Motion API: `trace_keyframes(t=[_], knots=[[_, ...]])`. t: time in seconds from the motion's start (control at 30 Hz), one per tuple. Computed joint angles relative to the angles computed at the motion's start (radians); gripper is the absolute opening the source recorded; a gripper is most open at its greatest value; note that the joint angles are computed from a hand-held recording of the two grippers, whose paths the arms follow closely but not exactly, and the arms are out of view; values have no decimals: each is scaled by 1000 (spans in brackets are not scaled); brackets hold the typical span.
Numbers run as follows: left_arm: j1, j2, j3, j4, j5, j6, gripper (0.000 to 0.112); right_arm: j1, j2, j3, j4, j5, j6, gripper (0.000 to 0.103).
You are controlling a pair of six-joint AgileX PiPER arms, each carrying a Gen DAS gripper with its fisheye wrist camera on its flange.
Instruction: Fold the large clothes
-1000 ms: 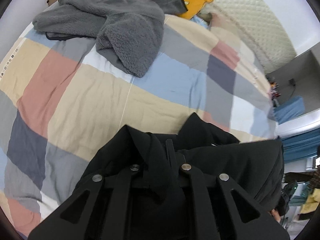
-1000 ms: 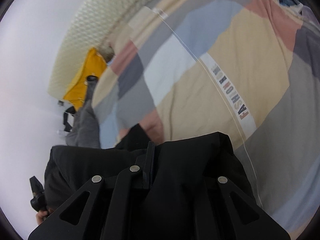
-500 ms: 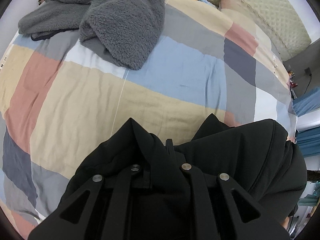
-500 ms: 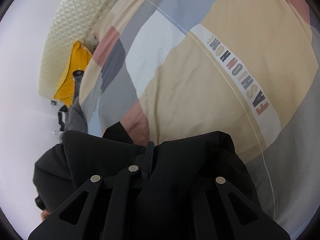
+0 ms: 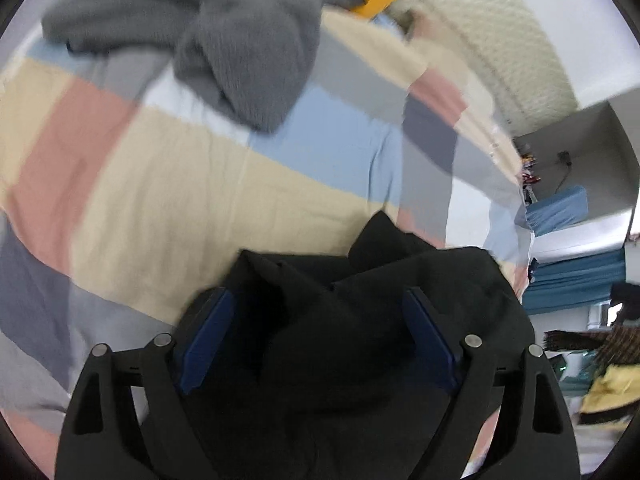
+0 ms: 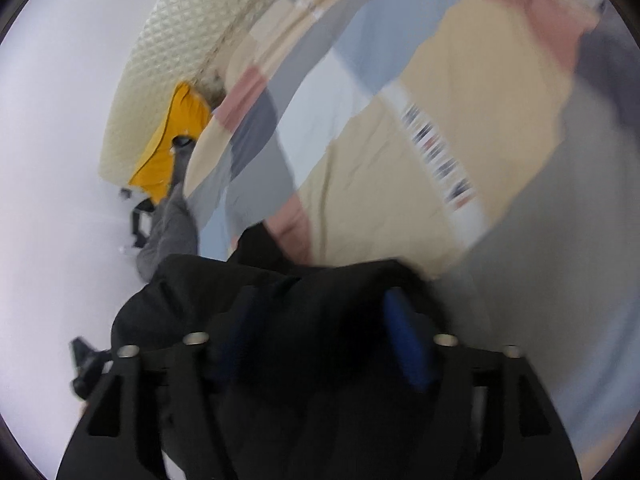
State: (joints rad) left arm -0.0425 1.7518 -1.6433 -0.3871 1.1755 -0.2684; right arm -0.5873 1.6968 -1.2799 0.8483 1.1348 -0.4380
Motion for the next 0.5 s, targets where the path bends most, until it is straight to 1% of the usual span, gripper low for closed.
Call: trace_keyframes(t=[0.07, 0.13, 0.17, 0.23, 0.3, 0.37, 0.43, 0.5], knots=[[-28, -77, 15, 74, -25, 8, 86, -21, -59, -17, -39, -7, 6, 77], [-98, -153, 45, 156, -85, 19, 86, -4, -125, -38, -86, -23, 14, 81], [-143, -186, 66, 183, -122, 27, 86, 18, -153, -42, -107, -36, 23, 83], [-226, -219, 105, 200, -182, 18, 86, 113, -224, -16, -138, -89, 46, 85], [-321, -205, 128, 243, -228, -52, 86, 224, -264, 28, -143, -146, 41, 85], [-392, -166, 131, 295, -268, -101, 86, 335, -284, 88, -142, -234, 52, 86], [-469, -96, 107, 389, -285, -158, 86, 464, -258, 142, -169, -334, 86, 86], [-533, -20, 87, 498, -300, -218, 86, 558, -214, 180, -186, -412, 87, 86]])
